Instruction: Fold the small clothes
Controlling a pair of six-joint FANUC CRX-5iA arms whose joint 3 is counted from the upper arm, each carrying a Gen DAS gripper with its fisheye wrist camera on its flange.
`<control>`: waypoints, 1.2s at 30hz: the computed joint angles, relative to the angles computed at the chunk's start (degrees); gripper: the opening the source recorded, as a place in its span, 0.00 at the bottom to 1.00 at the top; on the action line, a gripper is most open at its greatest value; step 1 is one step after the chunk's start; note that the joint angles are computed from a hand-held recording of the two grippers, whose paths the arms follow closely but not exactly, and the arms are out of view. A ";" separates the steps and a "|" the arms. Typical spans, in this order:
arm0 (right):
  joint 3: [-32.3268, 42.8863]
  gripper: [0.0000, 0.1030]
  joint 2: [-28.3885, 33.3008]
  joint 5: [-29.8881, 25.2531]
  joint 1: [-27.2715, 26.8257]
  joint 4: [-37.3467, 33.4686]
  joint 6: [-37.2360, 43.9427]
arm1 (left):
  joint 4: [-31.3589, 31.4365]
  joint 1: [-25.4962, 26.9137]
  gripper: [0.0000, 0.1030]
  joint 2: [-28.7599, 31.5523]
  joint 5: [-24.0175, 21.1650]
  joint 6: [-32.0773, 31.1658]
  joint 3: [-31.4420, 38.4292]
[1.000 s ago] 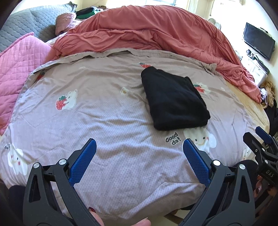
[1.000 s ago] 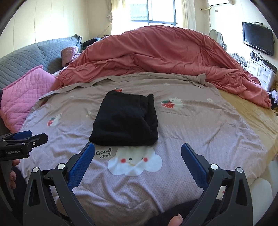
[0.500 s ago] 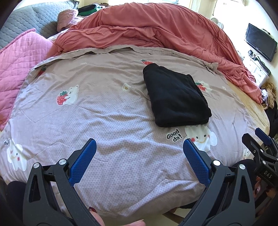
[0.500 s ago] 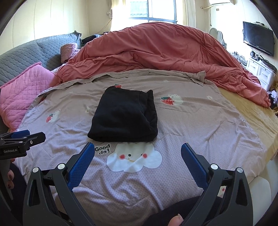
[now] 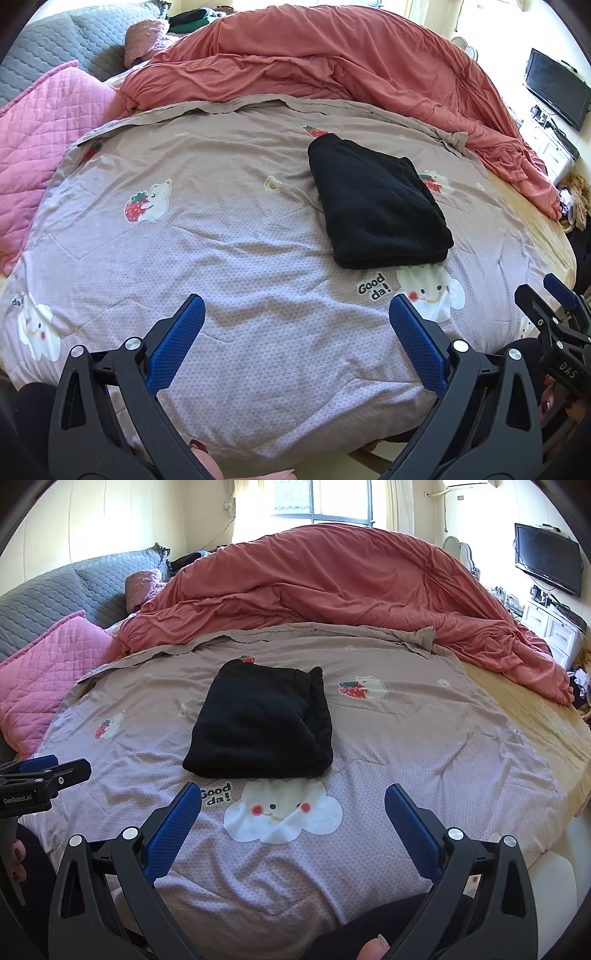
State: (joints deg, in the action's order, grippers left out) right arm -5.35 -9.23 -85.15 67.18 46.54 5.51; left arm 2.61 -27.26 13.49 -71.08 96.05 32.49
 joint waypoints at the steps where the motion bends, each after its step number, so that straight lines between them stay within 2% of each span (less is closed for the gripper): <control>1: -0.03 0.96 -0.01 0.05 -0.02 0.05 0.02 | -0.05 -0.01 0.91 0.05 -0.07 0.05 0.08; 36: 0.12 0.96 0.00 -0.48 0.08 -0.20 0.40 | -0.87 -0.14 0.91 -0.15 -0.81 0.12 0.07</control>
State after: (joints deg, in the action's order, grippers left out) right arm -5.23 -9.23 -85.63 67.26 46.34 5.91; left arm 1.74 -27.40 13.34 -71.89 96.16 32.56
